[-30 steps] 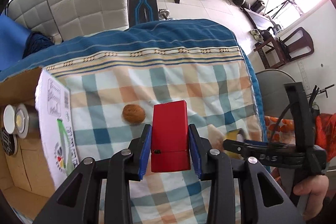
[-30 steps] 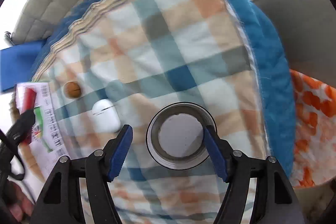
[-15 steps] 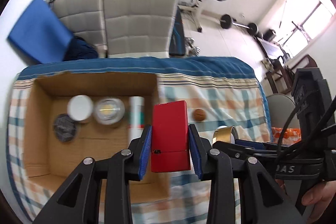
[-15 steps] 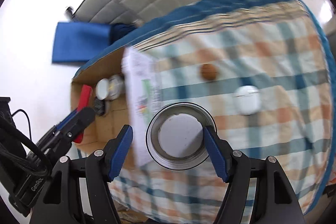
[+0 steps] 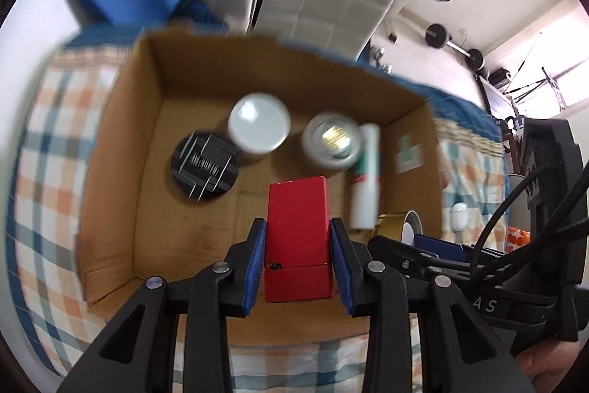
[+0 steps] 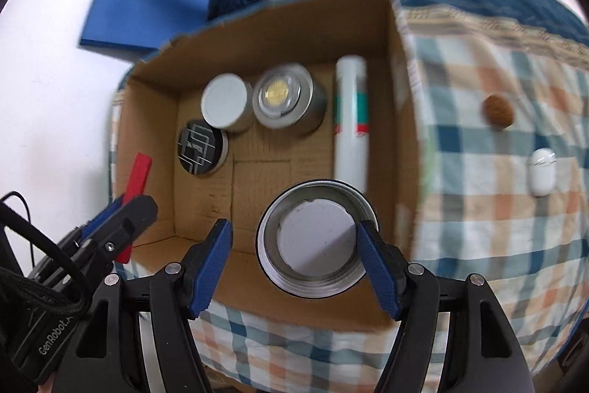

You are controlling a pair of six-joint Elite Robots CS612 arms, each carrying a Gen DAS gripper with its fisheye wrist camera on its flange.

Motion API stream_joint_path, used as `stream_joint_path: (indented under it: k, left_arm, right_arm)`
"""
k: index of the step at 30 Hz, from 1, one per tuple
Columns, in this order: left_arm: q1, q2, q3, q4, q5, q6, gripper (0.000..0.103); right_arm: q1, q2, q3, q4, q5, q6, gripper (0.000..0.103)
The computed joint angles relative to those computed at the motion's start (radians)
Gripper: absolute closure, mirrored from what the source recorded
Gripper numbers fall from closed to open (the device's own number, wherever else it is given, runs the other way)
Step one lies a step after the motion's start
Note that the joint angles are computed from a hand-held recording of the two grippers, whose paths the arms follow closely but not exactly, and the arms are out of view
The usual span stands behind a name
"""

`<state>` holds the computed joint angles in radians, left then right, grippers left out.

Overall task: Organize rigid objects
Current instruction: 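Carry the red block and tape roll over the box with both tools, then open the left tool to drop the red block while the right tool lowers the tape into the box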

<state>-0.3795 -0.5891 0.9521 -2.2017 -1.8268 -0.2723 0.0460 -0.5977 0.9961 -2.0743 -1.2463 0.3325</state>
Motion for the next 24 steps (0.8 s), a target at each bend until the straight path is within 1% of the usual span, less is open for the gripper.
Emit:
stream_joint_path:
  k: [2, 3, 4, 5, 6, 7, 10, 13, 15, 17, 18, 19, 20, 21, 22, 24]
  left_arm:
    - [0.015, 0.028, -0.028, 0.042, -0.04, -0.007, 0.072]
    - [0.019, 0.041, -0.041, 0.062, -0.043, -0.007, 0.072]
    - [0.02, 0.047, -0.048, 0.074, -0.043, 0.0, 0.072]
    - [0.021, 0.057, -0.06, 0.091, -0.041, 0.011, 0.072]
    - [0.021, 0.064, -0.067, 0.102, -0.037, 0.018, 0.072]
    - [0.02, 0.072, -0.077, 0.118, -0.035, 0.031, 0.072]
    - [0.019, 0.094, -0.106, 0.157, -0.04, 0.062, 0.072]
    - [0.021, 0.113, -0.133, 0.182, -0.044, 0.073, 0.072]
    - [0.023, 0.125, -0.155, 0.205, -0.049, 0.076, 0.071]
    - [0.023, 0.136, -0.18, 0.23, -0.06, 0.064, 0.059]
    - [0.024, 0.14, -0.193, 0.242, -0.068, 0.057, 0.041]
    - [0.024, 0.138, -0.194, 0.242, -0.062, 0.042, 0.033]
    - [0.025, 0.132, -0.188, 0.231, -0.057, 0.024, 0.031]
    - [0.029, 0.127, -0.181, 0.213, -0.074, 0.006, 0.028]
    - [0.033, 0.126, -0.179, 0.201, -0.095, -0.013, 0.026]
    - [0.04, 0.12, -0.167, 0.167, -0.134, -0.057, 0.023]
  right_arm:
    - [0.012, 0.036, -0.046, 0.052, -0.021, 0.001, 0.031]
    - [0.013, 0.043, -0.05, 0.051, -0.007, 0.003, 0.031]
    - [0.018, 0.053, -0.059, 0.05, -0.011, -0.005, 0.032]
    - [0.028, 0.071, -0.089, 0.086, -0.057, -0.032, 0.032]
    - [0.037, 0.086, -0.112, 0.113, -0.107, -0.029, 0.032]
    - [0.039, 0.093, -0.118, 0.119, -0.115, -0.021, 0.032]
    - [0.039, 0.115, -0.144, 0.154, -0.091, -0.008, 0.032]
    - [0.045, 0.13, -0.166, 0.169, -0.111, -0.005, 0.032]
    - [0.045, 0.142, -0.179, 0.178, -0.106, 0.008, 0.032]
    - [0.044, 0.148, -0.184, 0.179, -0.097, 0.017, 0.032]
    - [0.043, 0.151, -0.187, 0.179, -0.085, 0.022, 0.032]
    - [0.041, 0.154, -0.189, 0.177, -0.074, 0.023, 0.032]
    - [0.039, 0.156, -0.19, 0.172, -0.056, 0.029, 0.032]
    - [0.035, 0.157, -0.187, 0.164, -0.041, 0.036, 0.032]
    - [0.029, 0.156, -0.181, 0.151, -0.006, 0.051, 0.03]
    - [0.017, 0.158, -0.172, 0.125, 0.065, 0.085, 0.02]
